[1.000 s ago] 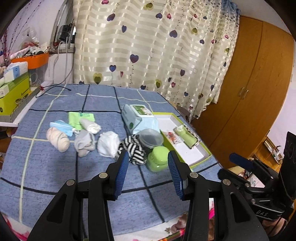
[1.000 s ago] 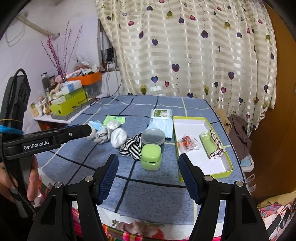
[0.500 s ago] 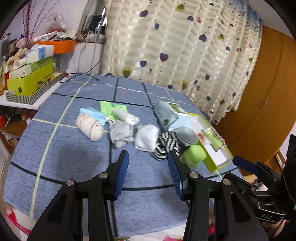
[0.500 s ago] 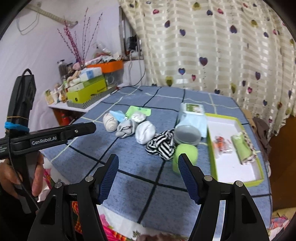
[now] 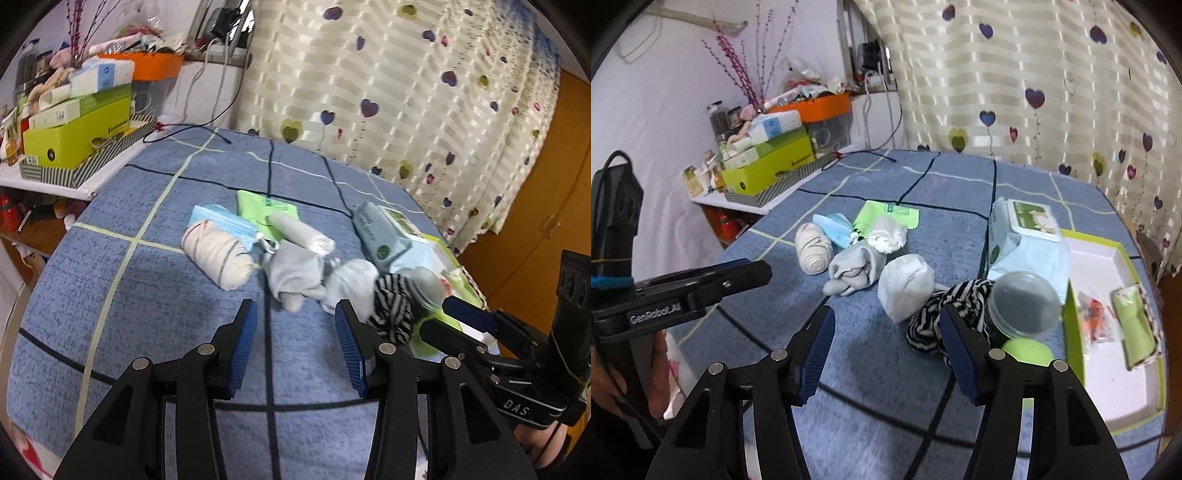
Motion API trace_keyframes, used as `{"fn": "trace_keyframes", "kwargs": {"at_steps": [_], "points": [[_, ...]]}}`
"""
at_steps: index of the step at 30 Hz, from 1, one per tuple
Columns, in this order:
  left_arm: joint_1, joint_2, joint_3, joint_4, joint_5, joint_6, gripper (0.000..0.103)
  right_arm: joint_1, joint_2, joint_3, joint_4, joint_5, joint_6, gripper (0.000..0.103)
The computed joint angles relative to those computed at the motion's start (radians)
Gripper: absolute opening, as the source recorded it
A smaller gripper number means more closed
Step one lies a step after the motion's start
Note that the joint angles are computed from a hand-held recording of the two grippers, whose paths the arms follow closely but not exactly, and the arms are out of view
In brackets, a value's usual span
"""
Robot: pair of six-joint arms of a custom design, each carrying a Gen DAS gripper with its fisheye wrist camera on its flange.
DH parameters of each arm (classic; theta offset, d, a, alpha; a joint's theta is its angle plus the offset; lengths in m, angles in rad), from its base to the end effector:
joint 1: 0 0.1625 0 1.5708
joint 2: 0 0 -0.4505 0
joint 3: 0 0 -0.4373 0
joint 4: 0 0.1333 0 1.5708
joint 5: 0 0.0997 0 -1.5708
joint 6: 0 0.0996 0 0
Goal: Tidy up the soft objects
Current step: 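Grasp the white sock with right gripper while left grasps the rolled bandage sock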
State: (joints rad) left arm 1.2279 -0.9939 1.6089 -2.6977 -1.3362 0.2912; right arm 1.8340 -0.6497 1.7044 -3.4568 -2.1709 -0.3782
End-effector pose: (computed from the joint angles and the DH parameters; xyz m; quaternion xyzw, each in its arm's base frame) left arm -0.1005 -0.7469 0.2522 0.2714 0.9221 -0.2543 0.1067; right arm 0.2572 -0.6582 0.0730 0.1622 -0.8670 0.3696 0.2921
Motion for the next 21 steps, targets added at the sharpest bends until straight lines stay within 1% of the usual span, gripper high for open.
{"fn": "trace_keyframes", "kwargs": {"at_steps": [3,5,9,17,18,20,21], "points": [[0.009,0.025,-0.035,0.017,0.005,-0.008,0.045,-0.017,0.018,-0.050,0.053,0.004,0.026,0.059],[0.016,0.042,-0.065,0.052,-0.007,-0.016,0.045,-0.027,0.033,-0.086,0.089,0.001,0.039,0.059],[0.024,0.059,-0.095,0.064,-0.012,-0.010,0.045,-0.038,0.061,-0.143,0.140,-0.010,0.048,0.059],[0.045,0.105,-0.167,0.067,0.038,-0.069,0.045,-0.047,0.116,-0.237,0.219,-0.056,0.047,0.058],[0.047,0.114,-0.178,0.073,0.045,-0.082,0.045,-0.048,0.124,-0.249,0.231,-0.067,0.047,0.057],[0.049,0.129,-0.198,0.077,0.054,-0.102,0.045,-0.052,0.133,-0.266,0.255,-0.074,0.052,0.045],[0.049,0.136,-0.207,0.078,0.059,-0.109,0.045,-0.055,0.138,-0.274,0.261,-0.078,0.051,0.041]]}}
